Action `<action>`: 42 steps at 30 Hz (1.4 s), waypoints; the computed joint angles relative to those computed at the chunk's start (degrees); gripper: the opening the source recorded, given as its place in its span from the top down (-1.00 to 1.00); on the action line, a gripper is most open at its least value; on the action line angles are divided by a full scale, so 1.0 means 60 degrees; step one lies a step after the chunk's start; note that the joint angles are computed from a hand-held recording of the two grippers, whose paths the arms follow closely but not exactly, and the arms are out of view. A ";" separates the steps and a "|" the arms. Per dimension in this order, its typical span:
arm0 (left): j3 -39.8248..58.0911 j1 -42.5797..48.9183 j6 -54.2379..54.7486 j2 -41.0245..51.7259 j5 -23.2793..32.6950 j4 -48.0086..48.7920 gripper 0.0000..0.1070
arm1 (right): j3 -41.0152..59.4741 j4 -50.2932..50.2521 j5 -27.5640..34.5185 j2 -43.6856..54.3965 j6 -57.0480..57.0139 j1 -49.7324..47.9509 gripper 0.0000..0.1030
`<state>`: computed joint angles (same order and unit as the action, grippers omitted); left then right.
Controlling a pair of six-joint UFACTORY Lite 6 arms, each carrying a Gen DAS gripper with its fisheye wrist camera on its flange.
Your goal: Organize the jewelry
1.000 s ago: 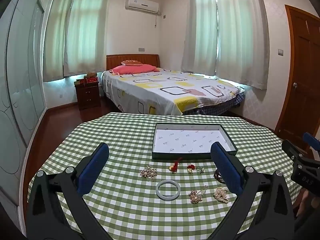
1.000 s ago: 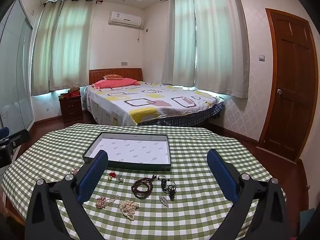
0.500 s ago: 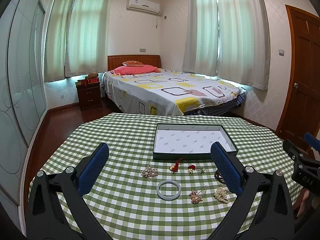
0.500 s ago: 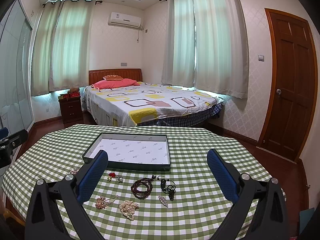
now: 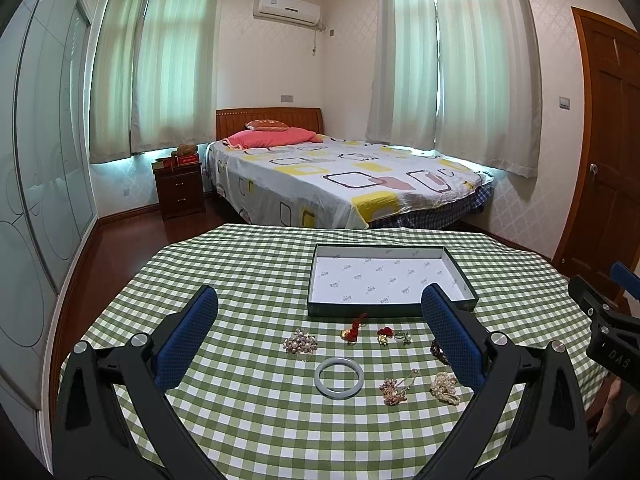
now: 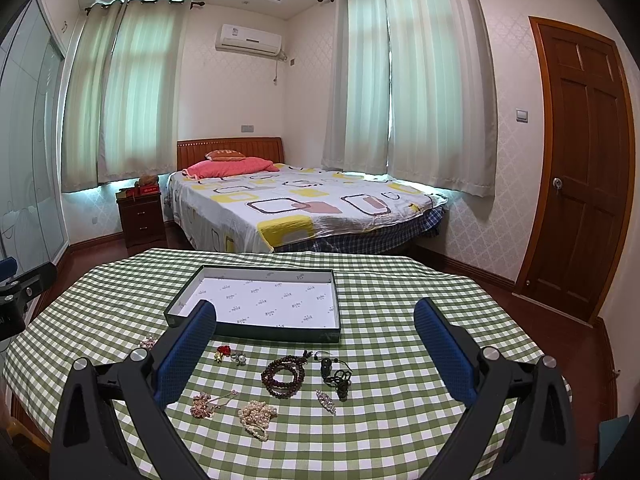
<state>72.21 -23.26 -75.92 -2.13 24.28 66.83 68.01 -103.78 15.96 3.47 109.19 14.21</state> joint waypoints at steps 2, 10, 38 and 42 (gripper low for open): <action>-0.0012 -0.0009 -0.0034 -0.0003 0.0005 0.0029 -0.85 | 0.0029 0.0090 -0.0028 0.0010 -0.0104 -0.0019 -0.88; -0.0041 -0.0040 -0.0160 -0.0002 0.0037 0.0157 -0.85 | -0.0039 -0.0102 0.0017 -0.0012 0.0107 0.0008 -0.88; -0.0206 -0.0157 -0.0465 0.0025 0.0064 0.0336 -0.85 | -0.0057 0.0022 -0.0005 -0.0069 -0.0027 -0.0006 -0.88; -0.0220 -0.0171 -0.0464 0.0051 0.0043 0.0304 -0.85 | -0.0060 0.0142 -0.0006 -0.0084 -0.0148 0.0000 -0.88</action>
